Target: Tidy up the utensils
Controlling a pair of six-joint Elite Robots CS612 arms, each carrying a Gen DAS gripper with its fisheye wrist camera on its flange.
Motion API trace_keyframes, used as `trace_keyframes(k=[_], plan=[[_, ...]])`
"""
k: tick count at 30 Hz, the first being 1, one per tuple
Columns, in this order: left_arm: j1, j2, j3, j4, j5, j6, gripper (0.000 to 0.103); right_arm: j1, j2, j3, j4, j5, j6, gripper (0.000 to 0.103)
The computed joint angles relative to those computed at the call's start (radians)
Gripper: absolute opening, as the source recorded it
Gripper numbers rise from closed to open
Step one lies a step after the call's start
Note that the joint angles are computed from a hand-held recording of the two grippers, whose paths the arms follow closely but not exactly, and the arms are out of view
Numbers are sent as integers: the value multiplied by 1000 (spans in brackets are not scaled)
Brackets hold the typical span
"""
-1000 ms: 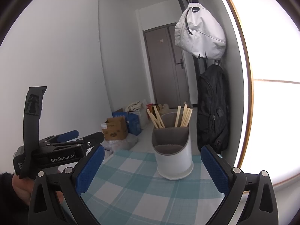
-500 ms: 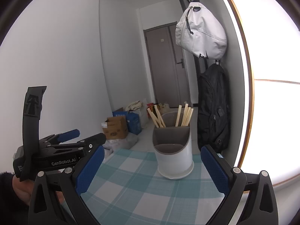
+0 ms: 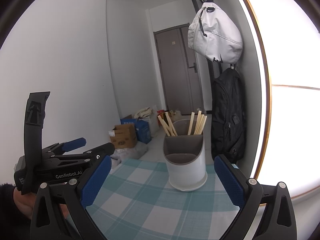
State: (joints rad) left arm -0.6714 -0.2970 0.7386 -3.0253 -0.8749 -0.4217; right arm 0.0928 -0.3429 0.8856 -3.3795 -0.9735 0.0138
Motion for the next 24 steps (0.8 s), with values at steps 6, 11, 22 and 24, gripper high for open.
trace_keyframes(k=[6, 11, 22, 24], plan=[[2, -4, 6, 10, -11, -12, 100, 0, 1, -1, -2, 1, 0, 103], [3, -7, 10, 9, -16, -17, 100, 1, 1, -2, -1, 1, 0, 103], [5, -6, 14, -16, -34, 2, 100, 3, 5, -10, 14, 5, -6, 103], [6, -4, 12, -17, -44, 6, 100, 4, 8, -15, 27, 4, -9, 103]])
